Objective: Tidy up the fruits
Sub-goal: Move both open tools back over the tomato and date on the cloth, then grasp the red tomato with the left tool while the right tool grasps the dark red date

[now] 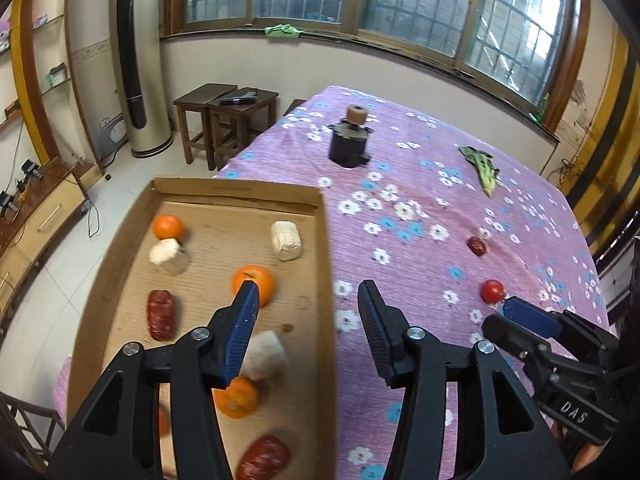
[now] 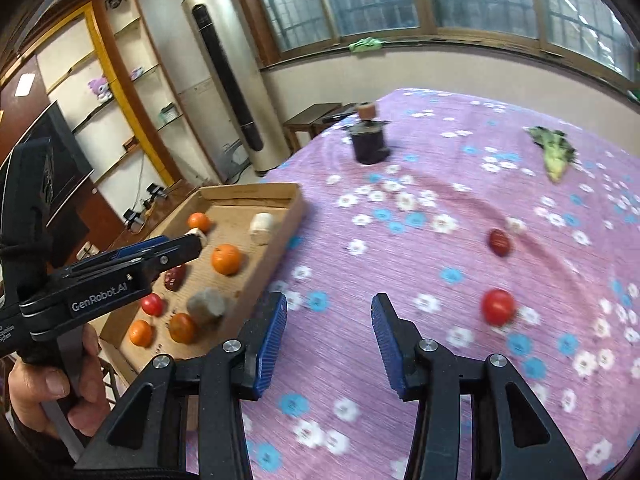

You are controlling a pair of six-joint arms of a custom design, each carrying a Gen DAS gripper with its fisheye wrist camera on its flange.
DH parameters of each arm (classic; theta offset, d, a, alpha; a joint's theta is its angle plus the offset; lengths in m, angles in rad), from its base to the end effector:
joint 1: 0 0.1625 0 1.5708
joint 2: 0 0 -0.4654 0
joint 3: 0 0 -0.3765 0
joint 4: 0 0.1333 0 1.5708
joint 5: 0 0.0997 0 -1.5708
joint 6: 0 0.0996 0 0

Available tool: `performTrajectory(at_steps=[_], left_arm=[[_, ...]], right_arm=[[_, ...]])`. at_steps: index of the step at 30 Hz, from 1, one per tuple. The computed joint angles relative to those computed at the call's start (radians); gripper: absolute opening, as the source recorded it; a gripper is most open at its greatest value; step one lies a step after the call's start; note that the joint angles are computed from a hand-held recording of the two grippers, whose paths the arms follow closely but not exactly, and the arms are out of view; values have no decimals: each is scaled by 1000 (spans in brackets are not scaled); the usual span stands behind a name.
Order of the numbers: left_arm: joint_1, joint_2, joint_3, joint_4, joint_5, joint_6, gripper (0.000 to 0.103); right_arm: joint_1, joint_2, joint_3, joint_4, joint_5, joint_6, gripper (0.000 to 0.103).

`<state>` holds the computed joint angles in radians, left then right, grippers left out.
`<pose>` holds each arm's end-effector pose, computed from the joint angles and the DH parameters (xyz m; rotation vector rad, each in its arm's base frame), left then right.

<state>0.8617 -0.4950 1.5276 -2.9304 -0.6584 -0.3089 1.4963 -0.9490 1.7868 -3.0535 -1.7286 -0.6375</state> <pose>-0.3056 -0.6819 0.0346 0.2796 2.3325 -0.8972 0.0681 -0.6687 0.2423 0.6744 -2.5860 0.7630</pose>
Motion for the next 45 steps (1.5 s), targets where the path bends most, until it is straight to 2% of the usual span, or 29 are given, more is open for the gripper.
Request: performTrajectory(at_steps=[10, 18, 28, 34, 35, 38, 45], left_arm=[[-27, 50, -53, 33, -41, 9, 50], [-38, 110, -120, 82, -100, 25, 50], [-20, 201, -230, 173, -229, 58, 50], [-3, 255, -335, 264, -273, 63, 50], [-2, 264, -351, 274, -276, 65, 50], [4, 294, -410, 317, -296, 70, 50], [7, 405, -608, 410, -327, 113, 50]], right_arm=[[-76, -61, 25, -27, -5, 11, 47], [-113, -49, -25, -20, -25, 14, 47], [-108, 112, -301, 137, -71, 11, 37], [-97, 224, -473, 223, -121, 2, 34], [-96, 236, -488, 218, -131, -9, 30], [-101, 235, -498, 230, -118, -12, 28], [-134, 90, -330, 132, -28, 1, 28]])
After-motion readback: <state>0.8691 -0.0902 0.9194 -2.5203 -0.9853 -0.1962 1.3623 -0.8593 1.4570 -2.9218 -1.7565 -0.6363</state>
